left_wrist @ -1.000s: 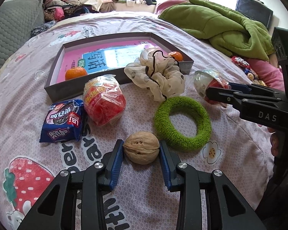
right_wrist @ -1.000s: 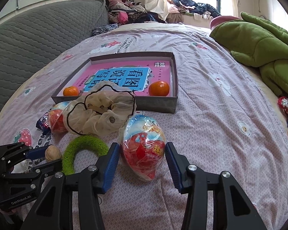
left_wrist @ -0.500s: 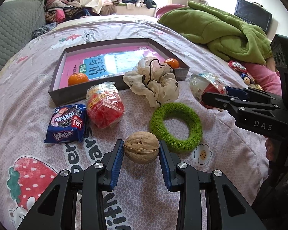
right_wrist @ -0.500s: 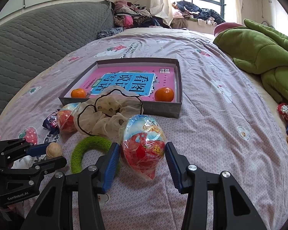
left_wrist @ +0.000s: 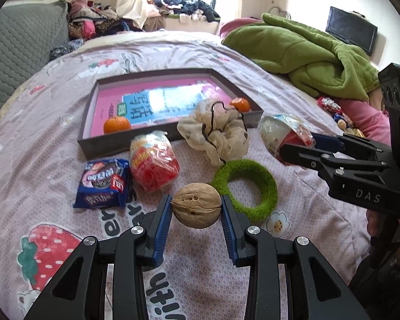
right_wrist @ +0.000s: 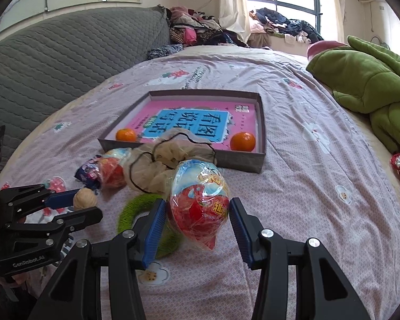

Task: Organize objects
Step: 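Close the left tool on the walnut while the right tool grasps the candy egg bag, then carry walnut in left tool over tray while right tool carries egg bag there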

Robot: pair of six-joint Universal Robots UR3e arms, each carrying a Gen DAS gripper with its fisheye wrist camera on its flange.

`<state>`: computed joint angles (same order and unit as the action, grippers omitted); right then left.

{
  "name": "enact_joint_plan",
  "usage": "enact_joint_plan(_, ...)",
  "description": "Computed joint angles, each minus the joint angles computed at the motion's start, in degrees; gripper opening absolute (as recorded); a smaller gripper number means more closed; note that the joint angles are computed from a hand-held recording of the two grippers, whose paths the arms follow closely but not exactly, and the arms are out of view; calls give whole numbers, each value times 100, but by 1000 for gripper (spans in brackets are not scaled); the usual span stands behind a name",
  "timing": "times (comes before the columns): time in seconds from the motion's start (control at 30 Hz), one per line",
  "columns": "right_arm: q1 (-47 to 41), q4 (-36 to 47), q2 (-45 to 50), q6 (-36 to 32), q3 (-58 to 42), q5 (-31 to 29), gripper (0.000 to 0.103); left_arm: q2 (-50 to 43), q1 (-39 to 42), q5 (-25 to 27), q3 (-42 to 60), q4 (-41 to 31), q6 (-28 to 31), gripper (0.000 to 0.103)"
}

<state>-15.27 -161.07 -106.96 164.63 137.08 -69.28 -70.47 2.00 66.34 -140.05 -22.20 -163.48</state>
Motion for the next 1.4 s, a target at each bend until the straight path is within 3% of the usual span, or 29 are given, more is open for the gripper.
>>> enact_joint_plan(0.97, 357, 231, -393, 250, -468, 60, 49, 385, 284, -121, 639, -463, -479, 37)
enact_joint_plan(1.4, 482, 235, -120, 397, -1059, 18, 49, 212, 572, -120, 1169, -703, -517, 37)
